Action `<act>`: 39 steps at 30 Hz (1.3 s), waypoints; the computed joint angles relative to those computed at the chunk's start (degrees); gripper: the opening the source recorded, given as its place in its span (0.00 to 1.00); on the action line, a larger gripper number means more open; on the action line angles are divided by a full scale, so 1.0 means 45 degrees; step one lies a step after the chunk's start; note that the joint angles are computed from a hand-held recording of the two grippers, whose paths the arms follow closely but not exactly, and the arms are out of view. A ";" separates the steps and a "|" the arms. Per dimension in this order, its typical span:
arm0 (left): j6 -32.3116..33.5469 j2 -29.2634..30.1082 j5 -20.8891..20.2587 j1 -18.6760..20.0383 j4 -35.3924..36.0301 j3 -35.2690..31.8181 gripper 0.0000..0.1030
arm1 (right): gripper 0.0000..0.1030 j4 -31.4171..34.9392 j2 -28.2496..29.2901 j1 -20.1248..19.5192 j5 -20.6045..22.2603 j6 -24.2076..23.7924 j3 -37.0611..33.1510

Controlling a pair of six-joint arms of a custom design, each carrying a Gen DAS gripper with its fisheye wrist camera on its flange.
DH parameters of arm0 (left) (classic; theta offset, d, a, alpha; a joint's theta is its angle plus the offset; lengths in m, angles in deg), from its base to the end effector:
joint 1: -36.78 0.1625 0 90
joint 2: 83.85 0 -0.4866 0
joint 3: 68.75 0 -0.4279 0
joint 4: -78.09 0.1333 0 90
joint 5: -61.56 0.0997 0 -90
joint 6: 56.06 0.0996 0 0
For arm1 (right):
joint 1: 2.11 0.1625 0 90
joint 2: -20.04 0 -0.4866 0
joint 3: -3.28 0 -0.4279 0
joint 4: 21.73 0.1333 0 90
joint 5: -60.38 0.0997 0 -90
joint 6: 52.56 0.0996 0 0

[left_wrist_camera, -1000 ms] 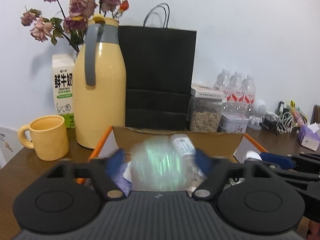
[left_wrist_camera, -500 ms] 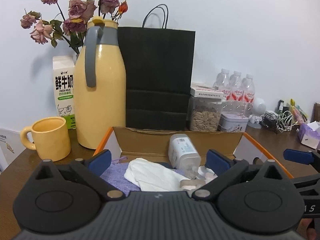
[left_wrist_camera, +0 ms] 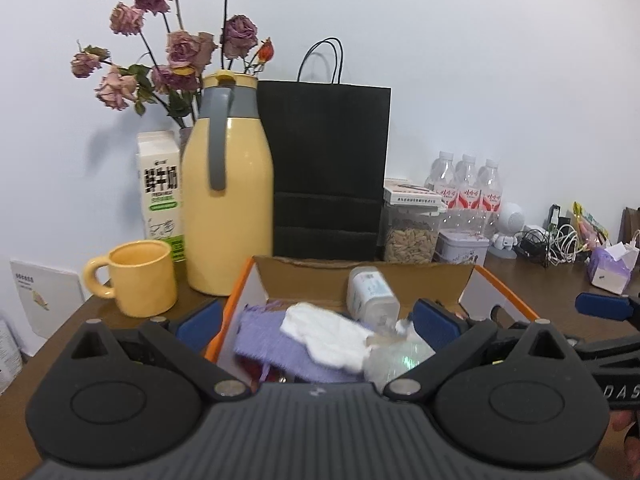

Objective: Organize objects

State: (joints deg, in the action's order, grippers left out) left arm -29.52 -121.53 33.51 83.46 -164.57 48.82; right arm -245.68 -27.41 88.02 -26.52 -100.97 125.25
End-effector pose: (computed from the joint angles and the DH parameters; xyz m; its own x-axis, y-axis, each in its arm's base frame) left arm -0.2058 -0.5406 0.1200 -0.7326 -0.1637 -0.6606 0.5931 0.3227 -0.7377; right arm 0.1400 -0.5793 0.1439 -0.6619 -0.4128 0.6257 -0.7475 0.3011 -0.5921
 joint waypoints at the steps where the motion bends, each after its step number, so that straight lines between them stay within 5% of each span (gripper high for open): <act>1: -0.0244 -0.0078 0.0148 -0.0111 0.0100 0.0226 1.00 | 1.00 -0.0074 -0.0088 0.0007 -0.0036 -0.0015 0.0174; 15: -0.4680 -0.0867 0.2231 -0.1582 0.2603 0.3154 1.00 | 1.00 0.0051 -0.1243 -0.0224 -0.0732 0.0158 0.2426; 28: -0.9872 -0.1608 0.2608 -0.2249 0.6856 0.5005 1.00 | 1.00 -0.0049 -0.1522 -0.0520 -0.1234 0.0420 0.3366; 39: -1.0913 -0.1758 0.2599 -0.2342 0.7665 0.5289 1.00 | 1.00 -0.0017 -0.1570 -0.0544 -0.1321 0.0374 0.3481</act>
